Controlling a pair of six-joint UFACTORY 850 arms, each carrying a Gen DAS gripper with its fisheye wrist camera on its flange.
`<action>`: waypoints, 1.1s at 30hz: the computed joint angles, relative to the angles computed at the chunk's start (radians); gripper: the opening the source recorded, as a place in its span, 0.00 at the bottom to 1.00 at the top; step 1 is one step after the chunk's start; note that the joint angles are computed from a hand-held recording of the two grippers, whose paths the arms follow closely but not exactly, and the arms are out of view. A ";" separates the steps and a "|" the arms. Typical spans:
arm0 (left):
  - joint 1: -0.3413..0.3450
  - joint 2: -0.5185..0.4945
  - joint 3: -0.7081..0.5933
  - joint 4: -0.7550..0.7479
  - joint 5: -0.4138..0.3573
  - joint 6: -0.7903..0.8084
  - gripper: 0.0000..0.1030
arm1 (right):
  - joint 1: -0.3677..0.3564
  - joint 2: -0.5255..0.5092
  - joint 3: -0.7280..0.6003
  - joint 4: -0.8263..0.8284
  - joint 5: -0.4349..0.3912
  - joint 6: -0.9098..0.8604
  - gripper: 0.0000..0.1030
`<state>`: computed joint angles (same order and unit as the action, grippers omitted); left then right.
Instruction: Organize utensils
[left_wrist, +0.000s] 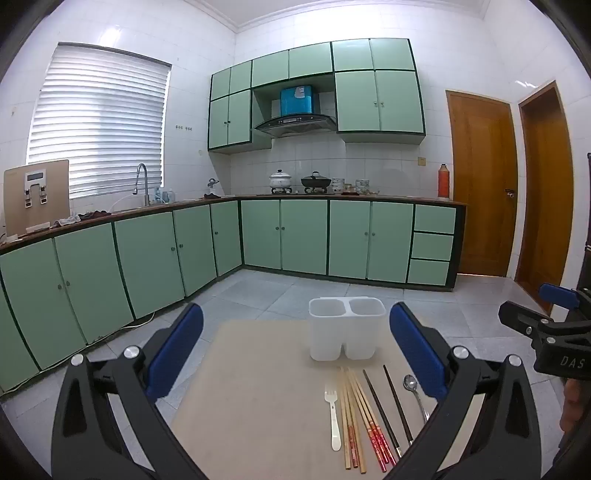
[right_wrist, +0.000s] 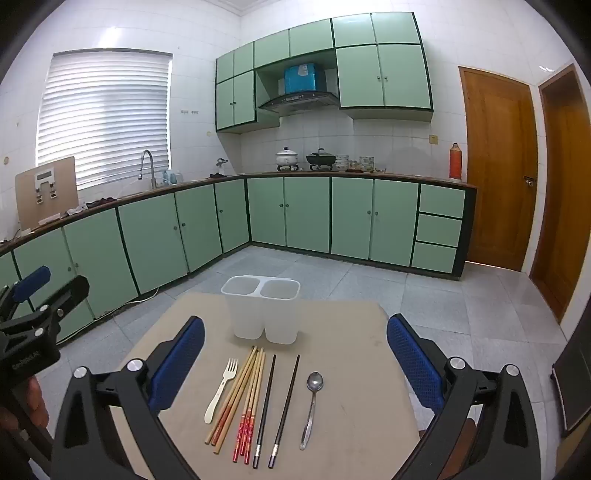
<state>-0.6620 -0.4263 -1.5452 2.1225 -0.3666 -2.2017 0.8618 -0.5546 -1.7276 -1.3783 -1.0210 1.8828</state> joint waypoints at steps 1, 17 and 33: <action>0.000 0.000 0.000 0.002 -0.002 -0.003 0.95 | 0.000 0.001 0.001 -0.001 0.000 0.000 0.94; 0.007 -0.017 -0.007 0.021 -0.009 -0.022 0.95 | -0.002 0.005 0.010 -0.008 0.006 0.013 0.94; 0.006 -0.018 -0.014 0.006 -0.009 -0.008 0.95 | -0.004 0.003 0.006 -0.006 0.008 0.007 0.94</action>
